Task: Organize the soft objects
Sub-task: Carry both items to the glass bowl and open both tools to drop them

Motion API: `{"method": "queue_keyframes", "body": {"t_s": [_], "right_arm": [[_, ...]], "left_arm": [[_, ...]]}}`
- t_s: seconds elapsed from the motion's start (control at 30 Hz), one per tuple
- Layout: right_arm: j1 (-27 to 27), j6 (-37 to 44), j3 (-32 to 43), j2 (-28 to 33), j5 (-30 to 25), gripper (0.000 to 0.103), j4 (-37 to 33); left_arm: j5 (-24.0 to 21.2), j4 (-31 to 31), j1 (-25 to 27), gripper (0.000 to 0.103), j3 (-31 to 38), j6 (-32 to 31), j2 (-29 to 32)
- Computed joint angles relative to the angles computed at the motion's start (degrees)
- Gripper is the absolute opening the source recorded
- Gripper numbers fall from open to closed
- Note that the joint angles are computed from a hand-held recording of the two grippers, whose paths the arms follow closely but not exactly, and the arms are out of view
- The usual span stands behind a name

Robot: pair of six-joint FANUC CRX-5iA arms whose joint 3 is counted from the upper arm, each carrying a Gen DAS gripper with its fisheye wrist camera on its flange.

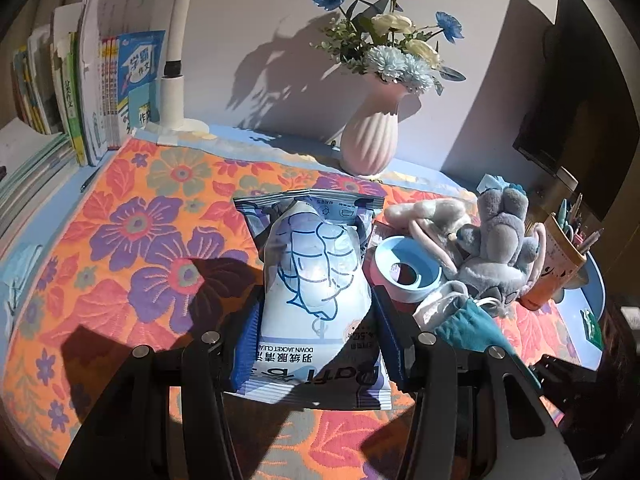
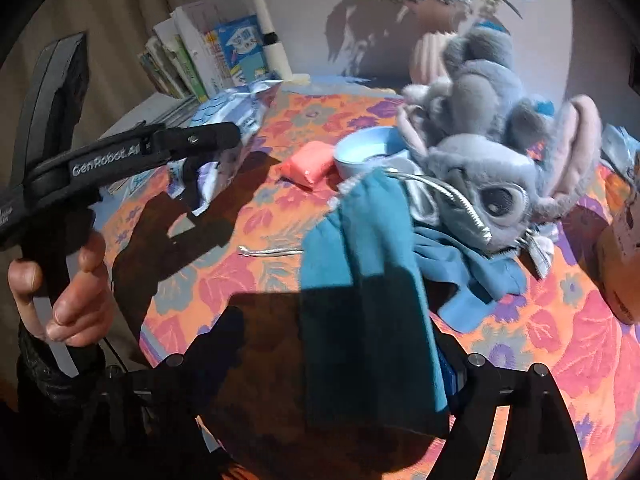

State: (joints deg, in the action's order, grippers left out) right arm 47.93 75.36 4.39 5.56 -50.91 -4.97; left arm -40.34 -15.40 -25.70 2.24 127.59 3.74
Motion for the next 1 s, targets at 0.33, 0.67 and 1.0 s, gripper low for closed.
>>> {"method": "queue_keyframes", "body": {"t_s": [0.33,0.67,1.0], "right_arm": [[3.2,-9.0,-5.9,0.4,2.3,0.027,14.8],[1.2,-11.6,-11.4,-8.7,7.7,0.011,15.3],[-2.8,-24.6,-19.8,-19.8,9.5,0.011,25.5]], "left_arm": [[-1.8,-1.0,-1.8,0.049,1.0,1.2,0.4],[-2.2,-4.4,-6.8,0.049,4.9,2.0,0.3],[-0.8,-3.4,-13.7,0.049,16.1,-4.3,7.0]]}}
